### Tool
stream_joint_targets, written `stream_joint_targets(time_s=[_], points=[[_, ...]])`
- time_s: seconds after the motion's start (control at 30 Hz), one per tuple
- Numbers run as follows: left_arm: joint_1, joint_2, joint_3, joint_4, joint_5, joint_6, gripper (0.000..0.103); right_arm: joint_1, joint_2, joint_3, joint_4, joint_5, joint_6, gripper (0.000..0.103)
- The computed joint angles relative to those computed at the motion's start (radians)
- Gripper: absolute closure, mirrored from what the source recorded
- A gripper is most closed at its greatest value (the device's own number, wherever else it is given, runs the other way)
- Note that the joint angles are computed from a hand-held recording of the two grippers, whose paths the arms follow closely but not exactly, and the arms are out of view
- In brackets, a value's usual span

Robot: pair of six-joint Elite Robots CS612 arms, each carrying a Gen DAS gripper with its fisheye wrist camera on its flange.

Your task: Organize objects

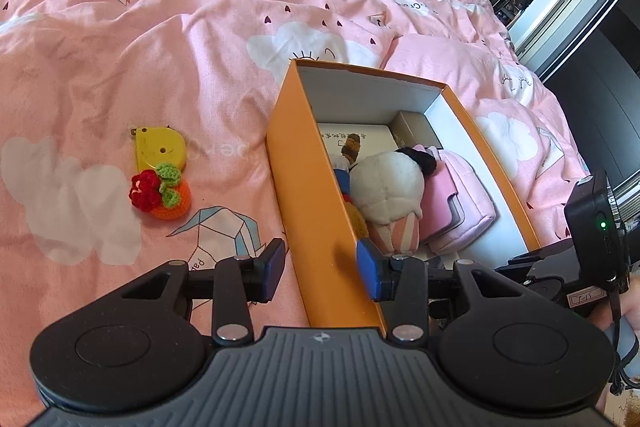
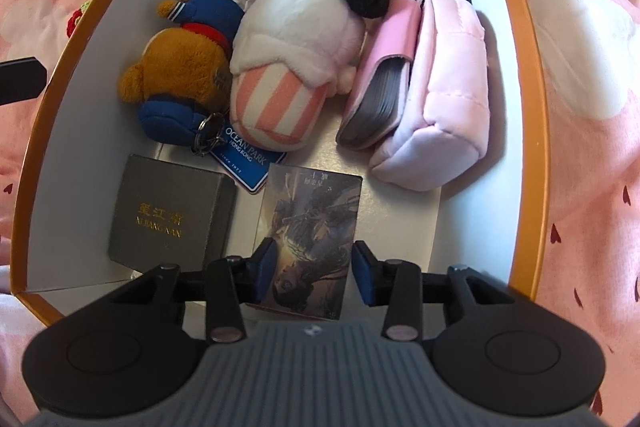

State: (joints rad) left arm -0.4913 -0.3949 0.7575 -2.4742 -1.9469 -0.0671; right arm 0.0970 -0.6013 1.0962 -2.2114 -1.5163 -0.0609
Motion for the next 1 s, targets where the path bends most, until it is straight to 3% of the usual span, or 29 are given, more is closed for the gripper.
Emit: stream_joint_targets(time_s=[0.33,0.57,0.63,0.77,0.9,1.0], points=[[0.001,-0.002,0.001,0.017,-0.009,0.008,0.055,0.007,-0.010,0.021,0.003,0.026,-0.119,0.067],[0.002,-0.002,0.000,0.019,-0.007,-0.005,0.055,0.000,0.004,0.000,-0.058,-0.022,-0.044,0.065],[0.003,0.000,-0.002,0.022,-0.008,-0.006,0.055,0.001,0.018,-0.016,-0.067,-0.042,-0.026,0.077],[0.003,0.000,-0.001,0.022,-0.007,-0.007,0.055,0.005,0.032,-0.037,-0.063,-0.070,-0.015,0.083],[0.006,0.007,-0.015,0.031,-0.007,-0.010,0.055,-0.001,0.031,-0.040,-0.046,-0.054,0.018,0.089],[0.006,0.010,-0.021,0.039,-0.008,-0.008,0.055,-0.010,0.023,-0.027,-0.049,-0.008,0.031,0.085]])
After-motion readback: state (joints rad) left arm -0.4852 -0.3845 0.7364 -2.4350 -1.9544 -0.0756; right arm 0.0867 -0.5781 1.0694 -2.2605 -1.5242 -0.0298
